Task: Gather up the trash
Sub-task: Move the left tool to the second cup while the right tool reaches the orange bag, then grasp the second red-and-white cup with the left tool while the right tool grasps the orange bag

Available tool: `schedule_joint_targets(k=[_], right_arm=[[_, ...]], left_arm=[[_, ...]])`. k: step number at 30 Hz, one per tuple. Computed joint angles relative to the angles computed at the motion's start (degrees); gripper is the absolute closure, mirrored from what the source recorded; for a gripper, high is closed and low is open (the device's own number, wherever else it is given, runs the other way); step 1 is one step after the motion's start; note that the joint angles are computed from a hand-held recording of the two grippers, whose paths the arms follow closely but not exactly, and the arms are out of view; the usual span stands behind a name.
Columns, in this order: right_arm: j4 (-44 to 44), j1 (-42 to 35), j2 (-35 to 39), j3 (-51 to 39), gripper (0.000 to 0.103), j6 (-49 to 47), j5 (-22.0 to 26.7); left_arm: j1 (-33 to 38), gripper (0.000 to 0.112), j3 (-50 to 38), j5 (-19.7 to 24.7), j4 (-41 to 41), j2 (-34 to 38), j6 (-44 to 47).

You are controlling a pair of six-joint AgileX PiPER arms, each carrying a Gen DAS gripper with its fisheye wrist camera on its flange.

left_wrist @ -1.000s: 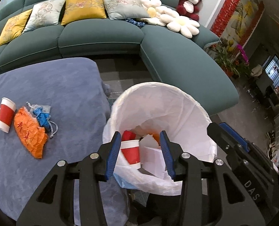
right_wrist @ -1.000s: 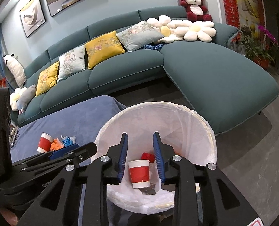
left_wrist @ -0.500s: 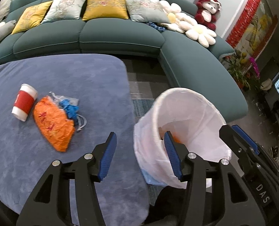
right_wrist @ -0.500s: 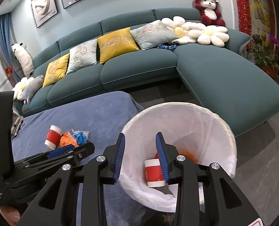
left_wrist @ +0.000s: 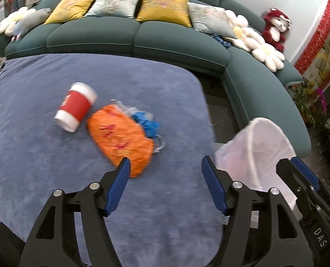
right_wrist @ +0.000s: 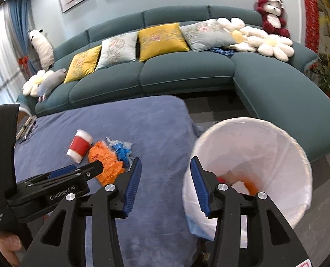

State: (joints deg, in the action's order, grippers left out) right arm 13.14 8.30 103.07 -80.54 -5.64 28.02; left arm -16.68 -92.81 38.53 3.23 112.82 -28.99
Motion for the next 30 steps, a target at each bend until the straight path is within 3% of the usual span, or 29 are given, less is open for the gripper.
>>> schedule_joint_targets(k=[10,15,20,25,30], right_arm=[[-4.6,8.2,8.4,-7.5,0.058,5.4,2.8],[-5.1,10.9,14.4,-13.9,0.058,6.4,5.3],[-4.8,12.5,22.2,-23.1,0.058,7.2,9.2],[-5.1,13.2,29.7,-32.9,0.058,8.6,13.6],[-5.0,13.3,35.7,-40.6,0.057,10.0,17.3]], left_arm=[[9.1,0.046,6.5,-3.2,0.0,-0.9,2.3],[12.6,0.038,5.9,-3.6,0.9,0.9,3.5],[15.9,0.035,1.4,-2.4,-1.2,5.0,7.6],[17.5,0.023,-5.6,-0.3,-2.7,10.2,10.9],[18.1,0.023,-15.9,4.4,-2.5,17.6,12.6]])
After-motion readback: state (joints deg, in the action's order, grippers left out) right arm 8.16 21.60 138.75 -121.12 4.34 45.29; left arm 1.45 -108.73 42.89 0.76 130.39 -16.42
